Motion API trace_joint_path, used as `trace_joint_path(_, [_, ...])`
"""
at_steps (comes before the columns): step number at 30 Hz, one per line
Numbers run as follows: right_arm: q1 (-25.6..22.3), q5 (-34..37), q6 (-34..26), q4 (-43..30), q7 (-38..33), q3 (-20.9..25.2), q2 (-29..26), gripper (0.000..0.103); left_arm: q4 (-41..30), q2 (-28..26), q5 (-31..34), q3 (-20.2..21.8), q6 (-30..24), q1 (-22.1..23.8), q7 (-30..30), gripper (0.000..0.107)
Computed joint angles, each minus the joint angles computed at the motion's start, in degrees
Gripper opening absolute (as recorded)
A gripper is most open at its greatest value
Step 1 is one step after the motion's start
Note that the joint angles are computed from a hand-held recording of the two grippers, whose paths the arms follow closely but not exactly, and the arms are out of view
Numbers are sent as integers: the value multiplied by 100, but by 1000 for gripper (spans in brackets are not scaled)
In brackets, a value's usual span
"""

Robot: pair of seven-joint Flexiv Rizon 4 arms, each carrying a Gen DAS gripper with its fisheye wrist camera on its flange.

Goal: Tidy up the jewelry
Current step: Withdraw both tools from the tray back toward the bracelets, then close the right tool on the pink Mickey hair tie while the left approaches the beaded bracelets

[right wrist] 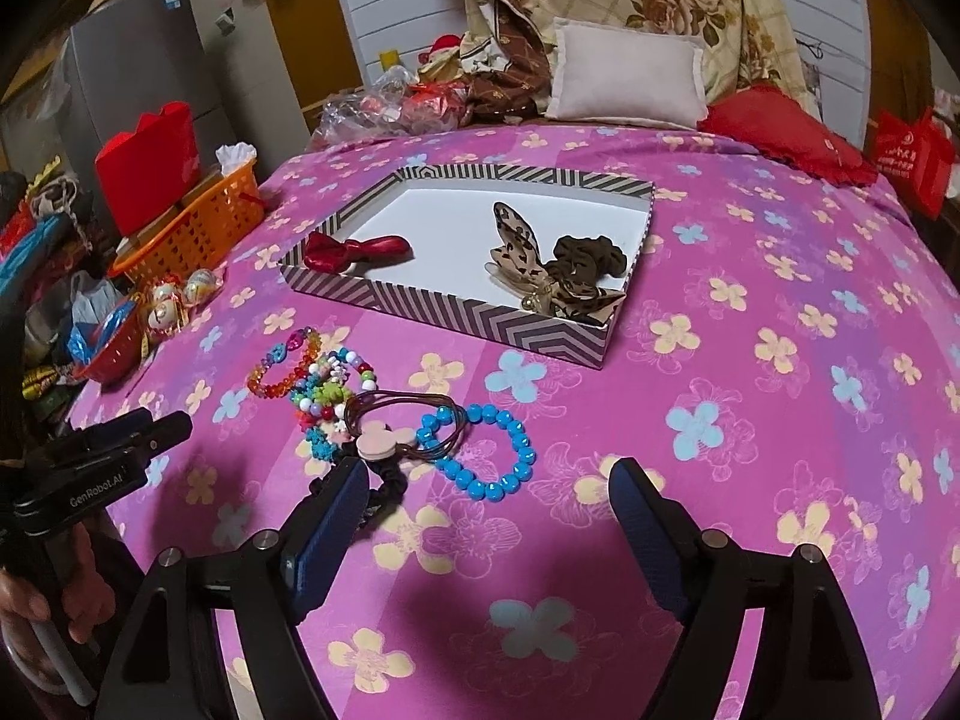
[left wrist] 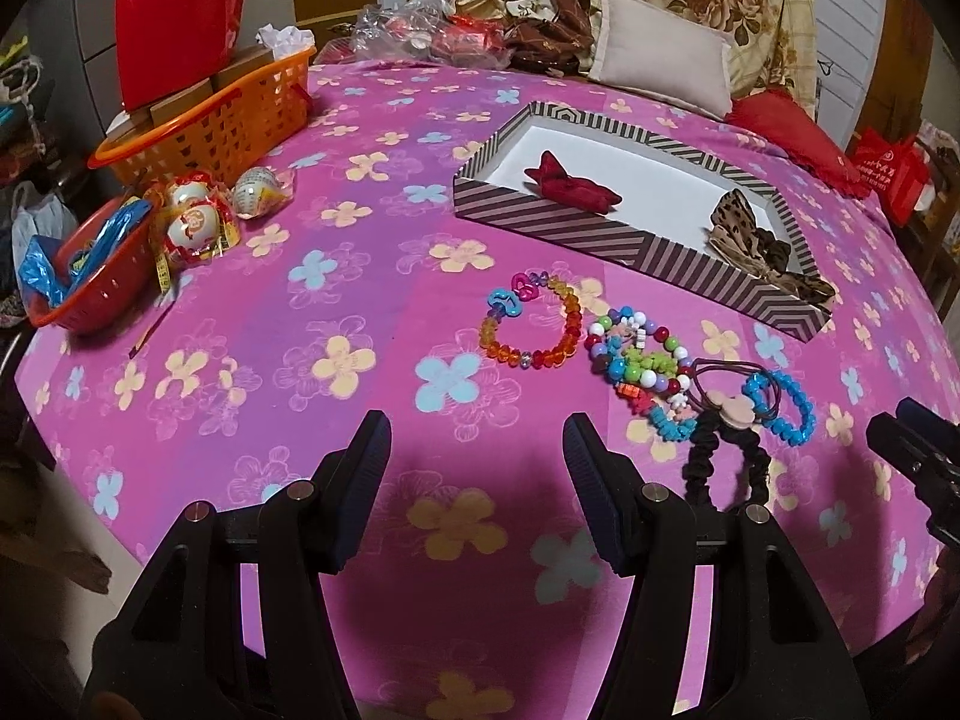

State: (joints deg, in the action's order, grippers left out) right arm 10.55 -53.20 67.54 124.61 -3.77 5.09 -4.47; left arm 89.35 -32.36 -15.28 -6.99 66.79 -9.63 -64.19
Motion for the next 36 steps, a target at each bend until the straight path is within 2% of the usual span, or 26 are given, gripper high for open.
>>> trace_joint_path(13, [46,-65,-131,-7,-103,14,-33,80,26,-23,-54,-14,-27,54,-38,60])
trace_joint_path(21, [18,-92,75,84,-44,-17,-59,80,-125,-132,-228,-37,-417,176,-34,60])
trace_joint_path(26, [11,-112,151,98,-24,-46,-108,80,-371,-275,-219,15,-673,170,-132,60])
trace_joint_path(36, [1,-194,238,107,-49,-103,-164,80,-1352,-802,-22,126,-1170,19,-493,60])
